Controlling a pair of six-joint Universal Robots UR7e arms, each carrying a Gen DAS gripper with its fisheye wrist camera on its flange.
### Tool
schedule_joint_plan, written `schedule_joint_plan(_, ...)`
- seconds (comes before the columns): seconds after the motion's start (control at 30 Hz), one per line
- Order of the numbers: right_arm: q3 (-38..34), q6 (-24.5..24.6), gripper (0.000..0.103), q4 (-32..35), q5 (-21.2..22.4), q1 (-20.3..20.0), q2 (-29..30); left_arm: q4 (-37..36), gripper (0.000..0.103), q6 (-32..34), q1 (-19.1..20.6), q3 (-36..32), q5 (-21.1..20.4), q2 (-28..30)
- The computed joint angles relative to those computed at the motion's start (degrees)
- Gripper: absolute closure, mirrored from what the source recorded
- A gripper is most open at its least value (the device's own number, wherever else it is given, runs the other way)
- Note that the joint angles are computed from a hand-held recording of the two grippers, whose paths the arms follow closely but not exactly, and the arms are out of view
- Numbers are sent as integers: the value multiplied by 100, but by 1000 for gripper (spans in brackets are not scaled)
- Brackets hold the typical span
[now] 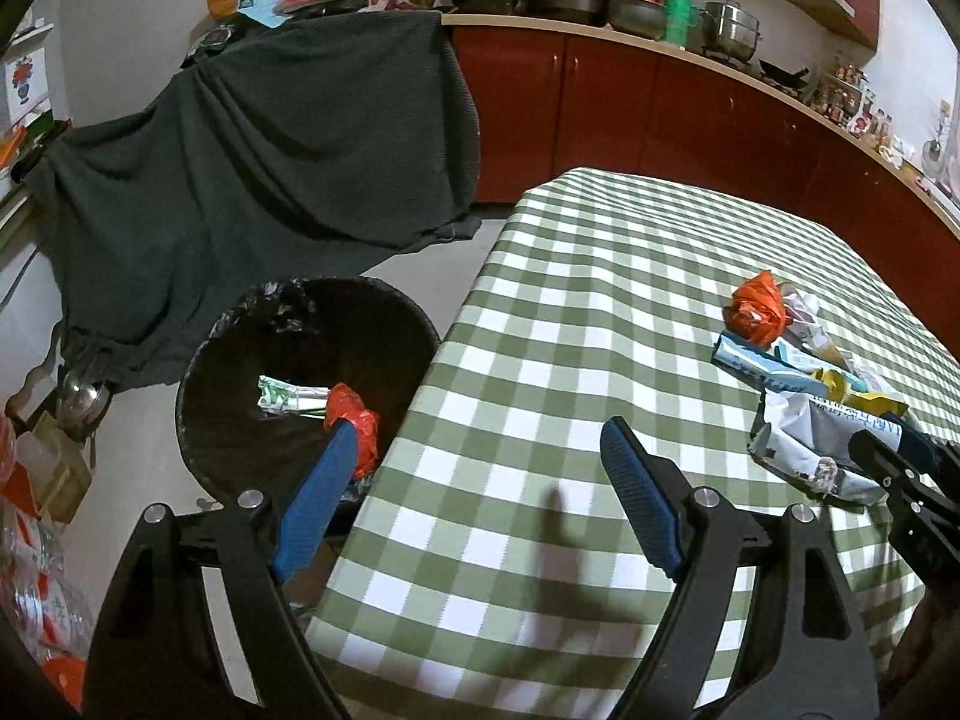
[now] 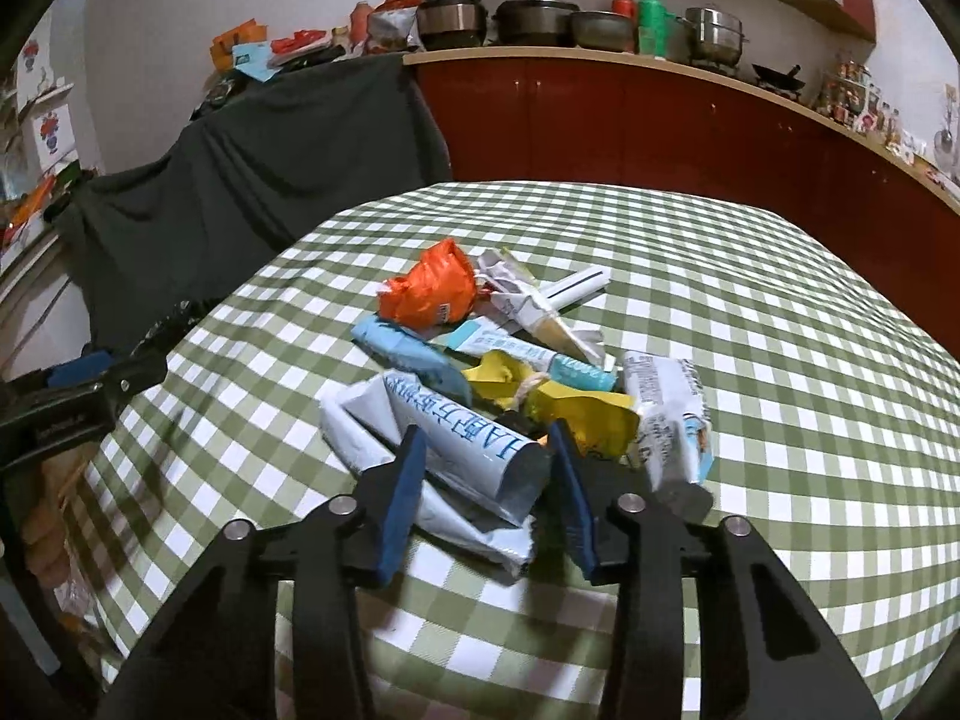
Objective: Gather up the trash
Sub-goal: 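Move the right tool back to the trash pile on the table, then grasp the white milk-powder sachet with the right gripper and lift it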
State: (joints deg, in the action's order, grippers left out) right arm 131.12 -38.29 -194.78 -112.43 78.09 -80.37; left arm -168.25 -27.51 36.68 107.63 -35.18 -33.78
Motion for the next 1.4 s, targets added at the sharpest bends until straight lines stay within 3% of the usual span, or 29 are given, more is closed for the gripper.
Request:
schedule_joint_plan(0.47,148,167,95,162,5,65,-28,-160,22,-66,67,224,-33,-180)
schedule_joint_plan(0.83,57,271,92,148,-92,163,105,-250,22,-60,87,308,-11,-233)
schedule_joint_plan(1.0,-90,282,78,182,-102,209,265,-227,22,-95,144,328,9,-280)
schedule_joint_plan(1.4,-462,337,73,304,-143,309,603,-180,22,-117,276,301,-28,-315)
